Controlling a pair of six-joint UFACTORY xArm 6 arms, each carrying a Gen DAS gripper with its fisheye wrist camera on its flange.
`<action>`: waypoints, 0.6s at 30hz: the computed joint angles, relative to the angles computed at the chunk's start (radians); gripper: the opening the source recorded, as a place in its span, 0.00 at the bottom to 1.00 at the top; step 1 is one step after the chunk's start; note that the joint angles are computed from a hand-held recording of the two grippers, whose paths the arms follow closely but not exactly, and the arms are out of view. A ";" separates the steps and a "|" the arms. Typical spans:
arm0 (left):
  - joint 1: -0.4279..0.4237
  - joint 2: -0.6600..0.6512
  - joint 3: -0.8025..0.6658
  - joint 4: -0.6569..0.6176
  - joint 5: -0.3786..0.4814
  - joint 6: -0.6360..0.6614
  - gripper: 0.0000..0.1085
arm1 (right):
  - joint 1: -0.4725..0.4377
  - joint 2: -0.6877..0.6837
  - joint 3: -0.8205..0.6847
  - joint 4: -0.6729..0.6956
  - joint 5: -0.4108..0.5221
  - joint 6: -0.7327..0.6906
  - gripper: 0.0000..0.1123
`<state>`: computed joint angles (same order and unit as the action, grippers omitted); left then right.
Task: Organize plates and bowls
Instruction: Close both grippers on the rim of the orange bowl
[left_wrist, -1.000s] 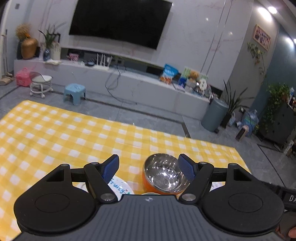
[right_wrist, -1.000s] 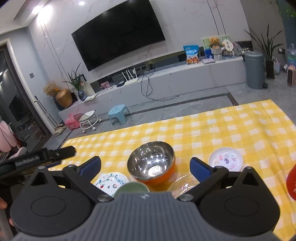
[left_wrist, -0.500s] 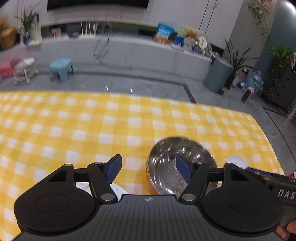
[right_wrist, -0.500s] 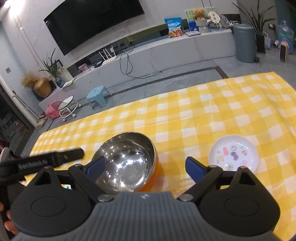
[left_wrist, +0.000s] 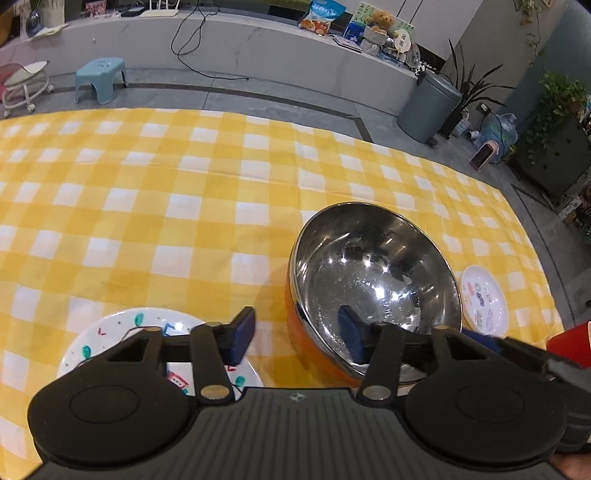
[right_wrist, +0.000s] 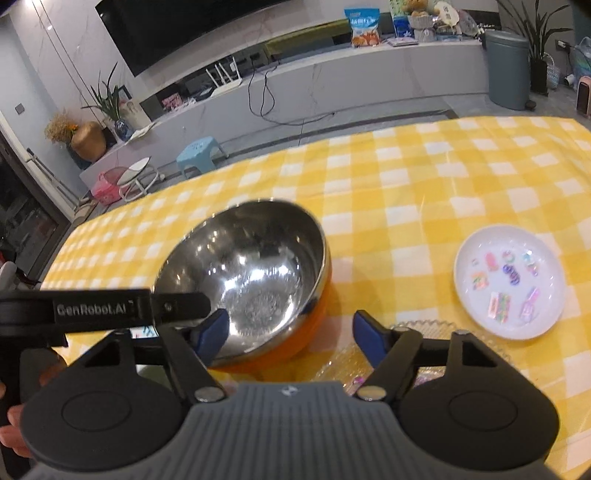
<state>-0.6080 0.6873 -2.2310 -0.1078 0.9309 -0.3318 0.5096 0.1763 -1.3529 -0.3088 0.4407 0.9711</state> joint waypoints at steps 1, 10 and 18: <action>0.001 -0.006 0.012 -0.012 -0.007 0.006 0.40 | 0.001 0.003 0.003 0.004 -0.007 0.001 0.62; -0.007 -0.028 0.075 -0.030 -0.092 -0.054 0.20 | -0.003 0.014 -0.002 0.017 -0.023 0.022 0.39; -0.024 -0.047 0.101 0.066 -0.114 -0.077 0.13 | -0.013 -0.003 0.016 -0.051 -0.045 0.091 0.24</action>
